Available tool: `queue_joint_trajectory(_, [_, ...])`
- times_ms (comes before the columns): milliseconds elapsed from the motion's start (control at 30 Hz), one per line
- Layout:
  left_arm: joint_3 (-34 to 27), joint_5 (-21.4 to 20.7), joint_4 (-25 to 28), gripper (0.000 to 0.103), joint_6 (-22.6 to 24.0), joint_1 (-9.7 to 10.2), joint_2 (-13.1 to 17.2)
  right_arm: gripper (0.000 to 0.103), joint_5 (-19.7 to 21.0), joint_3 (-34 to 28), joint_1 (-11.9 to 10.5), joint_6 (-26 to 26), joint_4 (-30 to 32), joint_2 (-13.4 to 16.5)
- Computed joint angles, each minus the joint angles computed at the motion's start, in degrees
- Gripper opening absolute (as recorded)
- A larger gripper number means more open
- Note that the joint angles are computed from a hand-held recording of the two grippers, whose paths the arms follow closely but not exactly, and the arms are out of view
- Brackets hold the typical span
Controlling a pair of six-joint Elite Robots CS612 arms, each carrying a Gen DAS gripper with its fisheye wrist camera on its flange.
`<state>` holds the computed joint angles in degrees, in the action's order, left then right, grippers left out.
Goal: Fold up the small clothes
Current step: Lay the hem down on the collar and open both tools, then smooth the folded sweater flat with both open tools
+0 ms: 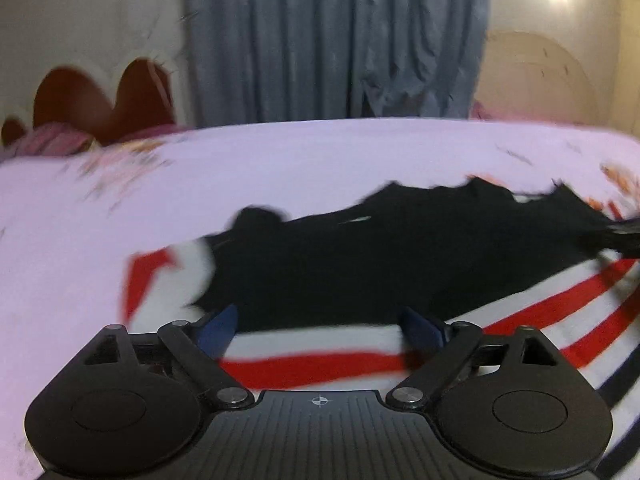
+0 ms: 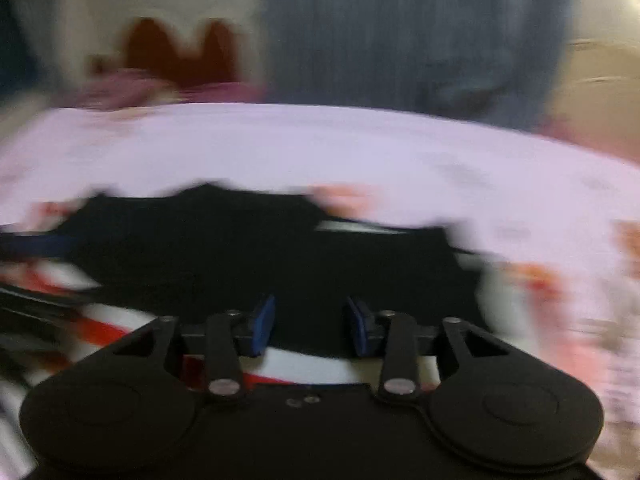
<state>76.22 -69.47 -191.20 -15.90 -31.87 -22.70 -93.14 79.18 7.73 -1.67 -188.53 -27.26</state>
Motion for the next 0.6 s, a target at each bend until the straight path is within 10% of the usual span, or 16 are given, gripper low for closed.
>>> queue_joint_trajectory(233, [0.44, 8.11, -0.01, 0.090, 1.87, -2.43, -0.95, 0.039, -0.95, 3.16, -0.40, -2.23, -5.48, -0.97])
queue_joint_trajectory(433, [3.35, 3.89, -2.27, 0.090, -0.52, -5.03, -2.45, 0.041, 8.16, 7.83, 1.05, -5.54, -7.72, -2.94])
queue_joint_trajectory(600, [3.95, 4.52, 1.51, 0.090, -2.36, -5.70, -2.48, 0.045, 5.40, 8.02, 2.30, -7.73, -5.87, -2.52])
